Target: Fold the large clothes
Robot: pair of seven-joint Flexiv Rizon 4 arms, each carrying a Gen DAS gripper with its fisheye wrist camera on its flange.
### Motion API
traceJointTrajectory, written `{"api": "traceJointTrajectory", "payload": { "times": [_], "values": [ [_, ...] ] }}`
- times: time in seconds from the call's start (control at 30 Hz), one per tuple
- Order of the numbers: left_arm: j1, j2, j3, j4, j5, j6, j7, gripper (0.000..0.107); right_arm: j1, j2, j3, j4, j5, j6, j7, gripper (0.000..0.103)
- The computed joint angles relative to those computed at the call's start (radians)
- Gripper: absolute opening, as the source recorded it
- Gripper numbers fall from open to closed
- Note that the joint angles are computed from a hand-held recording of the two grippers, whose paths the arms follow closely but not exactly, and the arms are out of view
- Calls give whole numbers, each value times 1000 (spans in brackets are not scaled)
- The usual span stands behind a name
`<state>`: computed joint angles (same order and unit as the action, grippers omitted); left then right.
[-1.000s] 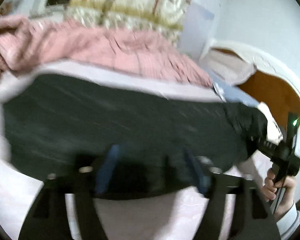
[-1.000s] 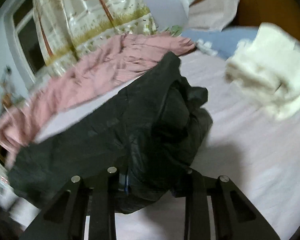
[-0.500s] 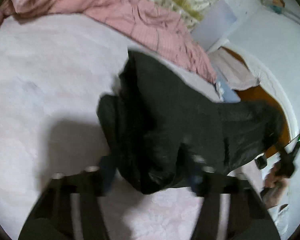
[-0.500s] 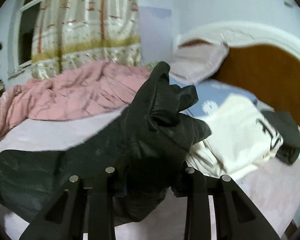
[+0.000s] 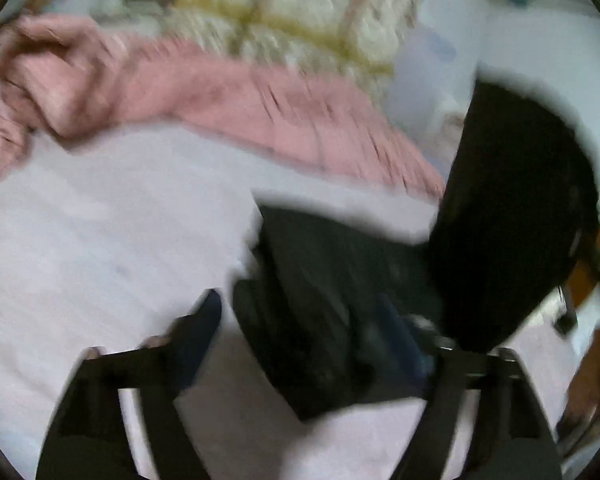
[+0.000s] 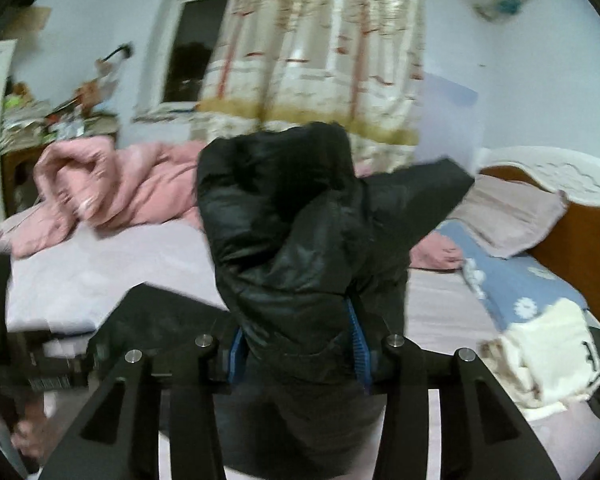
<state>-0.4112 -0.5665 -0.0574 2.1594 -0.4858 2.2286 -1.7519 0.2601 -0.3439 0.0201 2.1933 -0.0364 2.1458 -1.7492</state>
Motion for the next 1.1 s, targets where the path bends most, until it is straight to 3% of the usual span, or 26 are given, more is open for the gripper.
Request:
{"api": "traceJointTrajectory", "payload": {
  "times": [0.07,0.17,0.27,0.33,0.47,0.63,0.77,0.87,0.93,0.97,1.03,1.1],
  "values": [
    [-4,23,18,28,3,68,-2,81,35,-9,5,17,5,1,-24,49],
    [-26,48,39,64,-54,152,27,81,160,-36,-46,25,96,9,-127,49],
    [-5,64,24,93,-67,197,31,81,187,-85,-35,23,119,26,-149,55],
    [21,62,10,98,-44,211,18,81,156,-114,-3,18,88,37,-130,66],
    [25,45,5,88,-45,255,33,81,-13,-150,125,55,-107,118,14,84],
    [21,35,-6,70,-16,279,89,82,-83,-136,125,123,-224,221,85,86],
    [17,29,-23,30,25,252,152,85,-150,-125,104,120,-254,296,180,86],
    [13,27,-41,-32,54,197,194,91,-161,-119,54,52,-207,219,248,86],
    [-42,23,-26,-90,-47,124,270,98,-242,-131,60,2,-306,136,337,86],
    [-78,16,-14,-135,-134,66,330,98,-300,-145,74,-25,-393,91,389,86],
    [-99,-7,-2,-219,-199,-34,389,98,-371,-171,93,-56,-504,33,451,85],
    [-186,-49,73,-324,-358,-135,502,98,-439,-207,127,-85,-602,13,514,85]
  ]
}}
